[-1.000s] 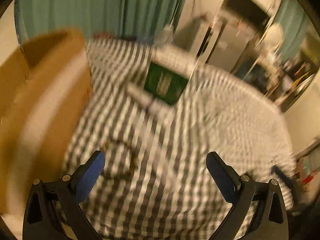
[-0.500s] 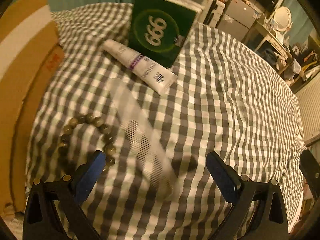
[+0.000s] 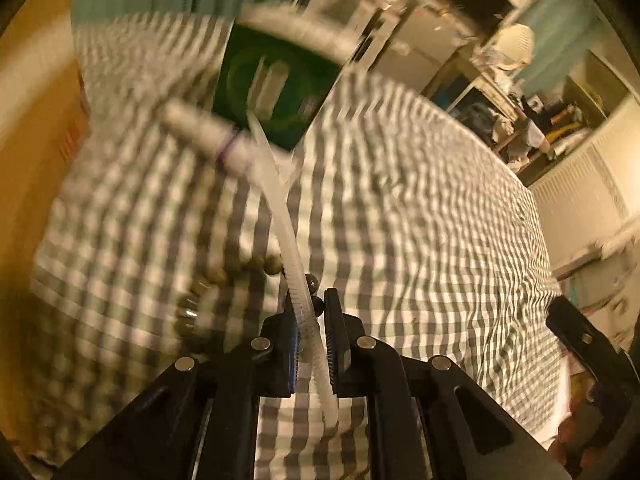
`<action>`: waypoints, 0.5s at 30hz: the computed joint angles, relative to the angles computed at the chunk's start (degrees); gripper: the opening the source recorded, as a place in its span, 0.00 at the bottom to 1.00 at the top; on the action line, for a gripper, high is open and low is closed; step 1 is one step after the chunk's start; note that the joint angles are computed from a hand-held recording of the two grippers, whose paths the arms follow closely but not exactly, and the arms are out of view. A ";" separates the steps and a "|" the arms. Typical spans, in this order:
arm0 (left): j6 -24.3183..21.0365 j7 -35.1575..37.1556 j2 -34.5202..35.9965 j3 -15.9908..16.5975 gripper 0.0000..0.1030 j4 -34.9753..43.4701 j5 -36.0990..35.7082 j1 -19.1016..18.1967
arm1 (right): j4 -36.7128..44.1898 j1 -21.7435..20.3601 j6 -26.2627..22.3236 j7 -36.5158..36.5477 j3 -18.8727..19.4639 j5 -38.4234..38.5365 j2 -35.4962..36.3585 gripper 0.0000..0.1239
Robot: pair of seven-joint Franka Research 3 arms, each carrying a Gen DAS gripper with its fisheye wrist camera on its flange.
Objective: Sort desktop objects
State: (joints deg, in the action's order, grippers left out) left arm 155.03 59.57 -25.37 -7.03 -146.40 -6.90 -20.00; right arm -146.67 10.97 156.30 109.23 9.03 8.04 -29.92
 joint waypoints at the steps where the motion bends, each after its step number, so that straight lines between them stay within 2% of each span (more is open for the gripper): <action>1: -1.68 -1.53 -2.40 -2.45 0.10 -0.11 4.05 2.19 | 0.14 0.23 -0.09 -0.15 0.27 -0.20 0.09 0.77; 3: -4.06 -2.92 -6.92 -4.85 0.10 -0.77 9.90 4.44 | 0.47 1.20 -0.13 -0.75 0.19 0.14 0.65 0.77; 5: -6.83 -3.75 -9.96 -5.68 0.10 -0.57 14.18 6.06 | 0.81 4.57 0.49 -4.17 -1.66 2.74 1.80 0.77; 7: -9.15 -3.56 -8.43 -5.36 0.10 2.01 16.89 7.71 | 1.72 8.18 0.55 -8.47 -3.30 5.84 3.43 0.77; 9: -9.65 -4.06 -8.37 -3.83 0.10 1.25 16.58 7.04 | 3.41 11.27 -0.22 -13.03 -3.85 8.52 5.95 0.77; 13: -13.10 -4.66 -4.28 -3.94 0.10 3.01 16.27 6.66 | 5.71 11.46 -1.36 -14.81 -0.88 7.45 9.64 0.77; 15: -12.94 -5.02 -4.74 -3.68 0.10 2.80 15.99 6.29 | 6.28 11.47 -1.48 -14.94 -0.15 6.86 10.56 0.77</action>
